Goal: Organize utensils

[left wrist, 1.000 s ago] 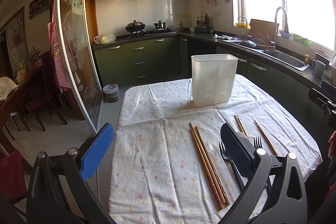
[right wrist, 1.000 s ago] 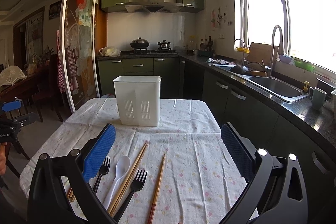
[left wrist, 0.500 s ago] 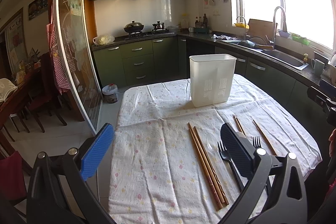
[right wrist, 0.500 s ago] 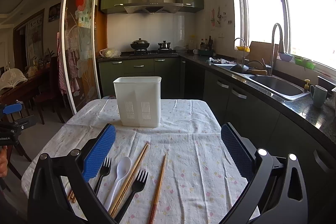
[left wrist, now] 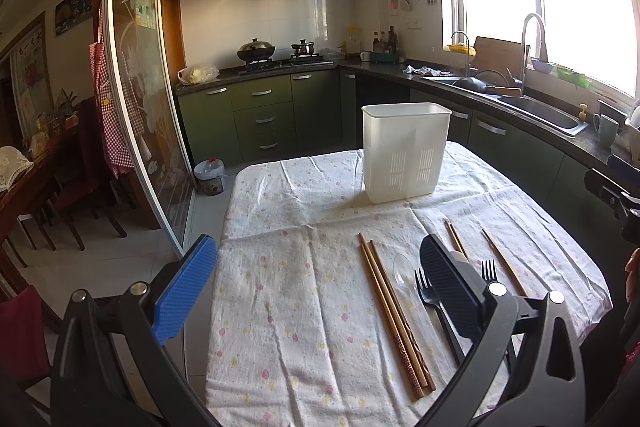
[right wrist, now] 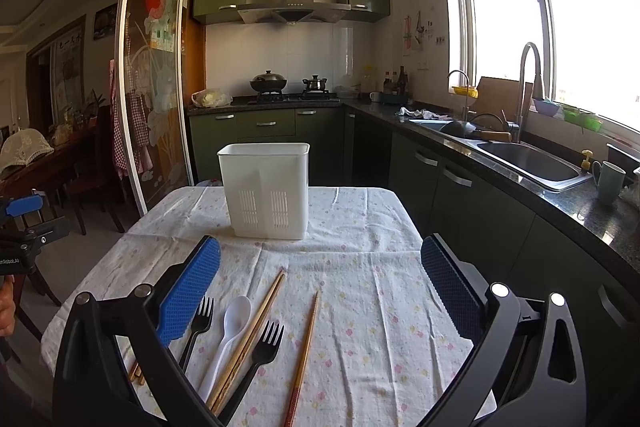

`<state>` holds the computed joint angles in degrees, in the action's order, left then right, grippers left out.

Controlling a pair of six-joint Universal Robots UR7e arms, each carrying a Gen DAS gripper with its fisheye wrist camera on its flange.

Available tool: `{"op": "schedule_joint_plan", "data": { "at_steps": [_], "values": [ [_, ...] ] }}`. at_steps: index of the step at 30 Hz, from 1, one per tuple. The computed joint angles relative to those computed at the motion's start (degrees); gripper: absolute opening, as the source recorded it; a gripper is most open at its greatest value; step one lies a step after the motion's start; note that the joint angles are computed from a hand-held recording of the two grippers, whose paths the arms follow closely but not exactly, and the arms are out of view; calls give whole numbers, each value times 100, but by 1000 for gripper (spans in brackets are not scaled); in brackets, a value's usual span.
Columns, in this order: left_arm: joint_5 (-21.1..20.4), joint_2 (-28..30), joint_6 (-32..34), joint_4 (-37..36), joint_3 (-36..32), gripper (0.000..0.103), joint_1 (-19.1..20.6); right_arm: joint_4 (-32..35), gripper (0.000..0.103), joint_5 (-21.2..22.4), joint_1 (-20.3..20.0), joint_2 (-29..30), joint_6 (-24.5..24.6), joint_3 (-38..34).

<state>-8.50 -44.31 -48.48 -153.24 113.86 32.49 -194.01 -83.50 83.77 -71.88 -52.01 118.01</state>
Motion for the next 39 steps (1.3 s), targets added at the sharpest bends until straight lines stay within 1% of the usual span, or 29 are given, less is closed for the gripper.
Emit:
{"op": "schedule_joint_plan", "data": {
  "at_steps": [26, 28, 30, 32, 33, 35, 37, 39],
  "values": [
    [-79, 53, 79, -73, -44, 97, 5, 1, 99, -47, 6, 67, -8, -25],
    [-164, 77, 244, -257, -62, 97, 17, 59, 99, -78, 1, 90, 9, -66],
    [-421, 56, 360, -322, -133, 97, 48, 230, 99, -104, -12, 67, 57, -112],
    [-770, 10, 391, -190, -269, 97, 96, 350, 99, -207, -11, 47, 92, -157],
    [-958, -2, 397, -83, -364, 97, 127, 405, 99, -261, -14, 40, 105, -191],
    [-1381, -23, 245, 379, -627, 97, 214, 487, 99, -407, -11, 47, 172, -266],
    [-1968, 16, 295, 677, -944, 97, 343, 553, 99, -512, -28, 37, 231, -310],
    [-2614, 121, 183, 1195, -1352, 97, 521, 660, 99, -565, -61, 20, 283, -358]
  ]
}}
